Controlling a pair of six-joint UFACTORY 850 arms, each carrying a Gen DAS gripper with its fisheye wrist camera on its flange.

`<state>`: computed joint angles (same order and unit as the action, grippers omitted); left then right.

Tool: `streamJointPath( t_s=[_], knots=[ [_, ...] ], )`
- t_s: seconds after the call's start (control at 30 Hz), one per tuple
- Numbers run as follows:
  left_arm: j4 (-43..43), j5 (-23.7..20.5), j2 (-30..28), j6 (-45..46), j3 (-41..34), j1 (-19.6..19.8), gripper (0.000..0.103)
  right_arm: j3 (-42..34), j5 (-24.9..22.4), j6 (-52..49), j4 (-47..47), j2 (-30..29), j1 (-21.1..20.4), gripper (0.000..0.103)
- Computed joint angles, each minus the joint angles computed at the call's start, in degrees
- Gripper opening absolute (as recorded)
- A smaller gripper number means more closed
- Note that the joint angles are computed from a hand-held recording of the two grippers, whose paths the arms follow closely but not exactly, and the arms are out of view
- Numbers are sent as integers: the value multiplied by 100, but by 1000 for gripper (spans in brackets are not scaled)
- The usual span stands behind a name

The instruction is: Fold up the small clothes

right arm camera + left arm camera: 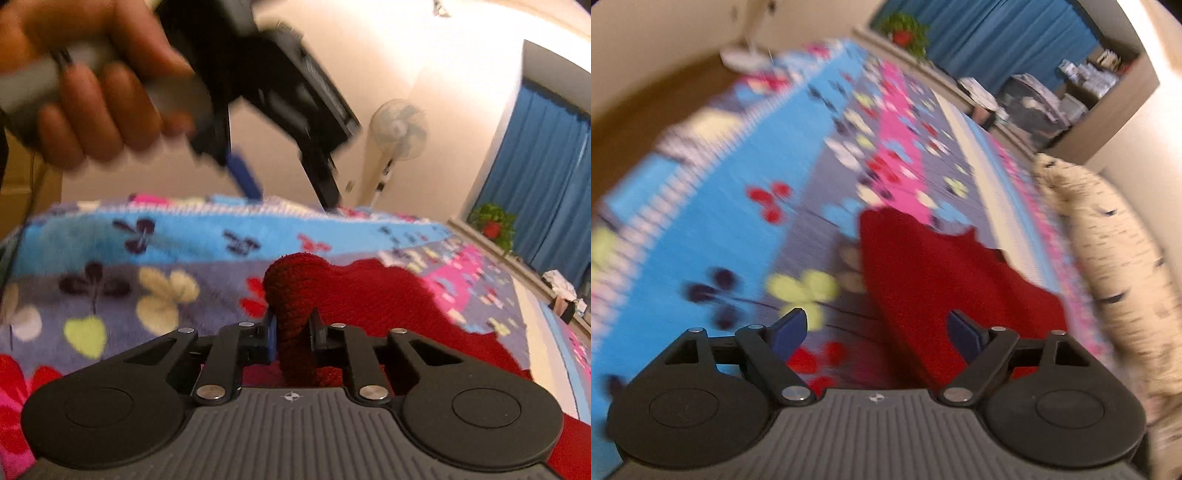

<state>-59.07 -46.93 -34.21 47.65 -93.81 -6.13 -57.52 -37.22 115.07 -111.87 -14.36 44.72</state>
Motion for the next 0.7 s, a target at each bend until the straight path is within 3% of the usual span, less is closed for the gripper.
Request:
streamJointPath(
  t_s=[0.13, 0.27, 0.37, 0.43, 0.47, 0.5, 0.6, 0.7],
  knots=[
    [-41, -738, -830, -587, -900, -89, 89, 116, -120, 238, -177, 111, 46, 15],
    [482, -1052, -1553, -1211, -1726, -237, 89, 196, -205, 207, -190, 172, 135, 15],
    [179, -1225, -1846, -1044, -2029, -250, 86, 214, -166, 227, -185, 217, 143, 15],
    [10, -1443, -2028, -1120, -2245, -258, 72, 197, -123, 226, -166, 237, 147, 15],
    [-22, -1520, -2068, -1106, -2293, -274, 55, 202, -85, 243, -160, 263, 150, 15],
    [22, -1368, -1982, -973, -2198, -313, 48, 183, -21, 214, -136, 275, 146, 15],
    [-124, -1101, -1568, -314, -1765, -312, 32, 101, 99, 240, -106, 277, 126, 15],
    [-458, -1160, -1156, -72, -1482, -118, 25, -23, 174, 314, -150, 308, 144, 15]
  ],
)
